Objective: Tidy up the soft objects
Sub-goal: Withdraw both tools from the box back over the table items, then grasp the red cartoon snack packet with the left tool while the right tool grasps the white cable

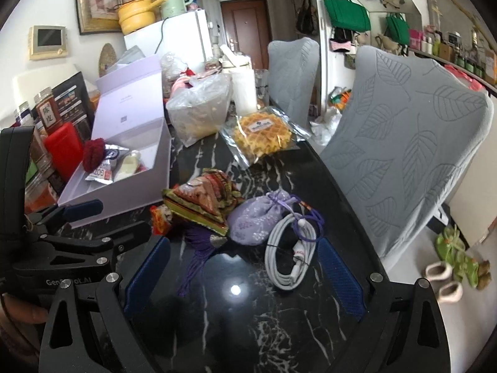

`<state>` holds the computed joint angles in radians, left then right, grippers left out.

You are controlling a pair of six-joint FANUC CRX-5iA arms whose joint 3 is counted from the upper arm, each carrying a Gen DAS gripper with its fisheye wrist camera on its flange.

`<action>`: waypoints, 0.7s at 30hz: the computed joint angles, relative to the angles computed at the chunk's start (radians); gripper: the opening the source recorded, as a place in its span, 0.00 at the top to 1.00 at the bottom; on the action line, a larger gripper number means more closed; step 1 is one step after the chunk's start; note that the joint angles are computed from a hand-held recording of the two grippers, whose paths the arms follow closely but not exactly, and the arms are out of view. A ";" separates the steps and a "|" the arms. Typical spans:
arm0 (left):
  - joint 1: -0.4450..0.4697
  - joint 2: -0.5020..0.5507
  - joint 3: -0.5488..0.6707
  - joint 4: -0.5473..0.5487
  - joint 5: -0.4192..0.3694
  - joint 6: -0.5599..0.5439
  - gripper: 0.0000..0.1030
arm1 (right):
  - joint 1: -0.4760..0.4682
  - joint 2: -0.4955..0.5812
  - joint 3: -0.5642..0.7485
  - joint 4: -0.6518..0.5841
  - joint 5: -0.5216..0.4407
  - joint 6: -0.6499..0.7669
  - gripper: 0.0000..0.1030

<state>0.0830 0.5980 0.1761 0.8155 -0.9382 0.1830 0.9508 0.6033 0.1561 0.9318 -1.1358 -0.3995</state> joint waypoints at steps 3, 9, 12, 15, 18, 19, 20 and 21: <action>-0.017 0.022 0.028 -0.038 0.016 0.040 0.00 | -0.011 -0.004 -0.012 -0.013 0.012 0.003 0.06; -0.039 0.056 0.071 -0.073 0.053 0.065 0.01 | -0.032 -0.004 -0.024 -0.035 0.026 0.024 0.06; -0.044 0.075 0.100 -0.091 0.045 0.068 0.08 | -0.043 -0.018 -0.051 -0.033 0.059 -0.002 0.06; -0.048 0.098 0.138 -0.113 0.013 0.061 0.17 | -0.052 -0.028 -0.069 -0.034 0.084 -0.015 0.06; -0.051 0.117 0.166 -0.127 -0.017 0.049 0.29 | -0.058 -0.038 -0.088 -0.033 0.099 -0.032 0.06; -0.052 0.120 0.170 -0.128 -0.021 0.041 0.31 | -0.059 -0.040 -0.092 -0.033 0.101 -0.039 0.06; -0.052 0.122 0.172 -0.127 -0.027 0.032 0.35 | -0.059 -0.042 -0.096 -0.034 0.101 -0.045 0.06; -0.053 0.131 0.186 -0.131 -0.044 0.033 0.38 | -0.059 -0.044 -0.099 -0.035 0.101 -0.050 0.06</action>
<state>0.0303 0.7289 0.3625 0.6849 -0.9819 0.2164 0.8915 0.5588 0.0569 0.8965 -1.0351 -0.4490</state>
